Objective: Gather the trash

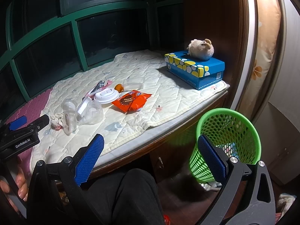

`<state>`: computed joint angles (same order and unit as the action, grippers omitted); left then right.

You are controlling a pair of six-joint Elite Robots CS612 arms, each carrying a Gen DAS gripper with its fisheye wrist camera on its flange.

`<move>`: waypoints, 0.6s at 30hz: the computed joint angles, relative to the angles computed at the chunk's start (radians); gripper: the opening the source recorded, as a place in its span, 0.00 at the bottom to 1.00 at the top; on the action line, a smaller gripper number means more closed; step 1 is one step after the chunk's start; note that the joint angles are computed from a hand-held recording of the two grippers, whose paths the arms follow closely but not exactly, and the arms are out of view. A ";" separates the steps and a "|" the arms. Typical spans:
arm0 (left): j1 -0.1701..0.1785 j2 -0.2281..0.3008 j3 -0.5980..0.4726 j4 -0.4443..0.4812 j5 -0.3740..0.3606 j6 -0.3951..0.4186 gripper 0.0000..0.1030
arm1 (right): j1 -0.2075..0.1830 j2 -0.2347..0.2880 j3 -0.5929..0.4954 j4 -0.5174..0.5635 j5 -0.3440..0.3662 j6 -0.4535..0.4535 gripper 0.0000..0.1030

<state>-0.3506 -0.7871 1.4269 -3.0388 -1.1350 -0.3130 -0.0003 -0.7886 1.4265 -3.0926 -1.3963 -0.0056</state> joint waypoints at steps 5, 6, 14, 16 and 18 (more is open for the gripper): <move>0.000 0.000 0.001 -0.001 0.001 0.000 0.94 | 0.000 0.001 -0.001 0.002 0.003 0.000 0.96; 0.001 0.000 0.001 -0.001 0.000 0.000 0.94 | 0.000 0.002 -0.002 0.003 0.003 -0.001 0.96; 0.005 0.005 -0.008 0.009 -0.005 0.001 0.94 | 0.001 0.008 -0.012 0.013 0.003 -0.001 0.96; 0.005 0.006 -0.010 0.013 -0.004 0.001 0.94 | 0.002 0.008 -0.013 0.015 0.002 -0.002 0.96; 0.006 0.007 -0.013 0.017 -0.005 0.000 0.94 | 0.001 0.010 -0.017 0.018 0.003 -0.003 0.96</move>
<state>-0.3447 -0.7797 1.4139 -3.0217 -1.1405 -0.3132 0.0012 -0.7783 1.4095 -3.0742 -1.3931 -0.0085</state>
